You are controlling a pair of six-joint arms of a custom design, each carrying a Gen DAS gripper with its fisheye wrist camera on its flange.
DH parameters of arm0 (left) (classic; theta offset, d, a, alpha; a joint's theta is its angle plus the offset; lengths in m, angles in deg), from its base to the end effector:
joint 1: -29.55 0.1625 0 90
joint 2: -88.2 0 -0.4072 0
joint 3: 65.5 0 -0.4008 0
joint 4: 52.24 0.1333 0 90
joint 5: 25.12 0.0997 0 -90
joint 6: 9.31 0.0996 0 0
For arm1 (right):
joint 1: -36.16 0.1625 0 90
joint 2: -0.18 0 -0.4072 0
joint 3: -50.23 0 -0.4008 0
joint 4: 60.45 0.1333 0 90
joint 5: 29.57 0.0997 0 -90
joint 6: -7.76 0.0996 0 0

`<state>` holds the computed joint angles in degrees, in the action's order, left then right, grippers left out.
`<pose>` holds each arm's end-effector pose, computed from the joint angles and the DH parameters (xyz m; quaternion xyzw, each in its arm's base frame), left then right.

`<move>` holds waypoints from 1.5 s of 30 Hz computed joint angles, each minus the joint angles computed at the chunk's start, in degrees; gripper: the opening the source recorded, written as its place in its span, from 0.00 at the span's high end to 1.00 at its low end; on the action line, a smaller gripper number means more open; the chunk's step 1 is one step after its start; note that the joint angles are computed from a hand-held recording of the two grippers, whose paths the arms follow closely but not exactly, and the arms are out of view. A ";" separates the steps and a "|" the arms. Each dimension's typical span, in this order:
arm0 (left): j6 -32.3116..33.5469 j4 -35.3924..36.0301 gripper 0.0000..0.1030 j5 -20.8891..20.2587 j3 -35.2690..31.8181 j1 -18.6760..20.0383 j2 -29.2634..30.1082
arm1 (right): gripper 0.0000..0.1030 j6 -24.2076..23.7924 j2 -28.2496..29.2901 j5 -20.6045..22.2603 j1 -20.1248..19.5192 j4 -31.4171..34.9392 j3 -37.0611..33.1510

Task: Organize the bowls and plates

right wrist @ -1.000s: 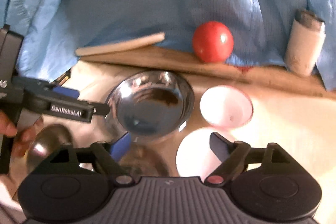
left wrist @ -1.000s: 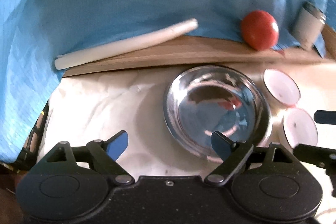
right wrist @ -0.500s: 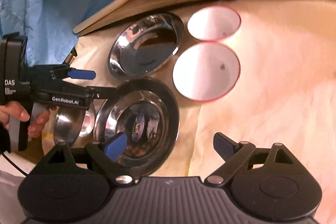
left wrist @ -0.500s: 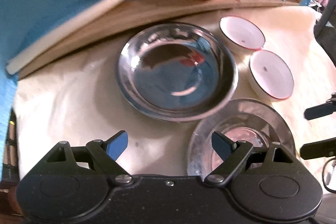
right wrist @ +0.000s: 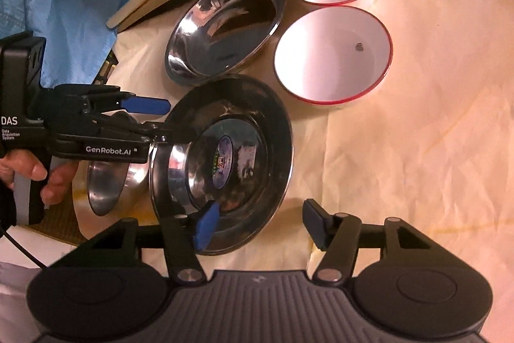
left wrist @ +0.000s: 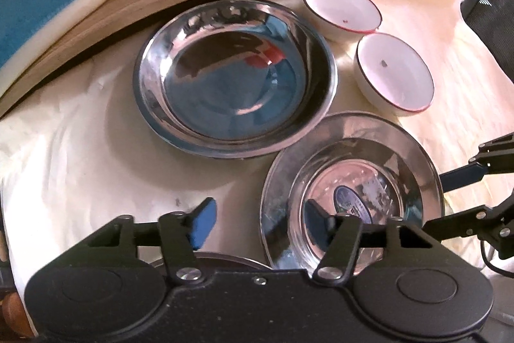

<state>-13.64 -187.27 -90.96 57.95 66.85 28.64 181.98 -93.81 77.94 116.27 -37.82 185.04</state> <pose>-0.2506 -0.4097 0.0354 0.4265 0.8659 0.0422 0.2579 0.0626 -0.2426 0.1772 -0.0694 -0.9601 0.2046 0.1777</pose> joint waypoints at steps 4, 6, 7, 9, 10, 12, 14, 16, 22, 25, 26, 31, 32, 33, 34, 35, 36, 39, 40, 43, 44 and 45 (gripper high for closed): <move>-0.06 0.57 0.50 -0.02 -0.18 -0.19 0.29 | 0.49 0.21 0.83 0.46 0.57 0.21 -0.41; -0.20 0.58 0.54 -0.41 -0.36 -0.15 0.47 | 0.56 0.19 0.75 0.21 0.19 0.50 -0.45; -0.24 0.61 0.56 -0.66 -0.43 -0.10 0.49 | 0.62 0.12 0.67 -0.06 -0.14 0.60 -0.42; -0.28 0.55 0.62 -0.93 -0.44 -0.13 0.54 | 0.73 0.02 0.71 -0.82 -0.99 1.00 -0.40; -0.31 0.55 0.65 -1.08 -0.44 -0.15 0.57 | 0.76 -0.12 0.71 -1.35 -1.49 1.17 -0.33; -0.44 0.62 0.73 -2.13 -0.53 0.12 0.42 | 0.77 -0.41 0.30 -2.31 -2.25 1.23 0.04; -1.00 0.71 0.73 -2.03 -0.48 -0.12 0.50 | 0.78 -0.27 0.10 -2.41 -2.31 1.24 0.17; -1.29 0.87 0.73 -2.23 -0.47 -0.21 0.51 | 0.79 -0.32 -0.34 -2.82 -2.80 1.25 0.46; -1.42 1.34 0.74 -2.93 -0.50 -0.80 0.80 | 0.80 0.28 -1.13 -3.03 -3.45 2.07 0.75; -1.92 1.45 0.74 -3.38 -0.51 -1.23 1.14 | 0.80 0.31 -1.93 -3.28 -4.12 2.88 0.93; -2.10 1.48 0.74 -3.50 -0.48 -1.42 1.21 | 0.80 0.23 -2.36 -3.43 -4.43 3.20 1.05; -3.24 0.51 0.74 -4.05 0.21 -2.67 1.05 | 0.84 0.89 -5.33 -4.19 -5.61 4.12 2.24; -3.69 0.56 0.74 -4.23 0.22 -2.97 0.98 | 0.84 0.51 -6.37 -4.79 -6.42 4.59 2.51; -4.09 0.74 0.74 -4.38 0.15 -3.20 0.91 | 0.85 0.35 -7.39 -5.67 -7.24 5.09 2.77; -4.55 0.93 0.74 -4.51 0.08 -3.44 0.78 | 0.85 0.28 -8.03 -6.48 -7.92 5.45 2.87; -4.98 1.04 0.74 -4.56 0.07 -3.72 0.60 | 0.86 -0.04 -8.91 -7.26 -8.66 6.04 2.99; -5.37 1.08 0.74 -4.58 0.03 -3.99 0.41 | 0.86 -0.21 -9.63 -7.81 -9.06 6.52 3.01; -6.71 0.93 0.74 -4.39 -0.25 -4.62 -0.08 | 0.87 -0.80 -11.14 -8.72 -9.22 7.88 2.59; -7.05 0.88 0.74 -4.26 -0.26 -4.78 -0.43 | 0.87 -1.15 -11.55 -8.93 -9.10 8.37 2.29; -7.70 0.48 0.74 -3.69 -0.42 -4.93 -1.06 | 0.87 -1.80 -12.03 -9.12 -8.15 9.01 1.34; -7.93 0.32 0.73 -3.44 -0.43 -4.93 -1.22 | 0.87 -1.77 -11.84 -9.25 -7.73 9.01 0.92; -8.06 0.26 0.73 -3.14 -0.54 -4.83 -1.42 | 0.87 -1.71 -11.48 -9.37 -7.31 8.93 0.44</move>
<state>-21.70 -187.01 -94.10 57.41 62.02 27.22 180.27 -105.29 68.57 108.96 -28.89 185.48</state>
